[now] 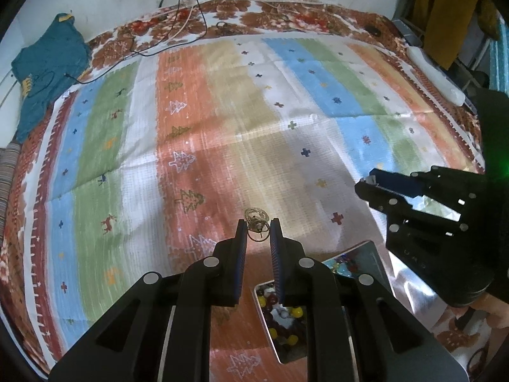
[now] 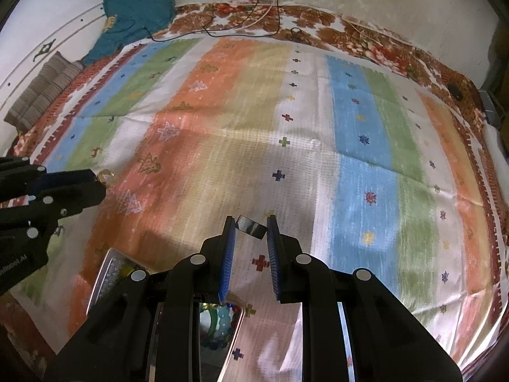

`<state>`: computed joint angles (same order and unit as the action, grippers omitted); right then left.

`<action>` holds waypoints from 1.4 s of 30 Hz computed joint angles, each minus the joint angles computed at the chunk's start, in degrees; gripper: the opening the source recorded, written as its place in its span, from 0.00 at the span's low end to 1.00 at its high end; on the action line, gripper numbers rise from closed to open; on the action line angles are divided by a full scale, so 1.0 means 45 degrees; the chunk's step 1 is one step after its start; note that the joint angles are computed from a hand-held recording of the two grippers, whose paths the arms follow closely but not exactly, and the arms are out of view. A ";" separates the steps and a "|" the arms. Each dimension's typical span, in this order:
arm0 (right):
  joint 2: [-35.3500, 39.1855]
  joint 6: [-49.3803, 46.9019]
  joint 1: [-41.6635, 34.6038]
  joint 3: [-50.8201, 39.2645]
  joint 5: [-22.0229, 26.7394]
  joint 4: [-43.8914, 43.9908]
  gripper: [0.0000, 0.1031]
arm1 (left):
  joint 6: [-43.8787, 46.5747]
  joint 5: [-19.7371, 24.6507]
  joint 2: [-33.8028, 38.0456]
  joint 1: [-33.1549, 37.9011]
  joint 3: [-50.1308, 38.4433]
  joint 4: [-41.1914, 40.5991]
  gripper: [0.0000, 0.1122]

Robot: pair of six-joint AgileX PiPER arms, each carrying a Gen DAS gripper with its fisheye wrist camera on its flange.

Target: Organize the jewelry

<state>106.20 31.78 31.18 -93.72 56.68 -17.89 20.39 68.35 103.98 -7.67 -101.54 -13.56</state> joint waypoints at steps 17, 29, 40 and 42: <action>-0.2086 0.1209 0.1198 0.2244 -0.0626 -0.0551 0.20 | 0.1032 -0.0816 -0.2594 0.0316 0.2933 -0.1103 0.13; -0.2736 0.1356 0.1860 0.3065 -0.0866 -0.0250 0.22 | 0.1338 -0.0915 -0.3545 0.0316 0.4045 -0.1448 0.16; -0.3427 0.2066 0.2114 0.3735 -0.0705 -0.0448 0.42 | 0.1451 -0.0831 -0.4108 0.0802 0.4457 -0.1812 0.30; -0.3725 0.2385 0.2326 0.3990 -0.0715 -0.0722 0.46 | 0.1589 -0.0834 -0.4373 0.0923 0.4695 -0.1923 0.34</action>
<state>89.44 42.52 41.65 -75.76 53.46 -21.14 27.54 64.59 84.31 -3.52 -80.41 -22.21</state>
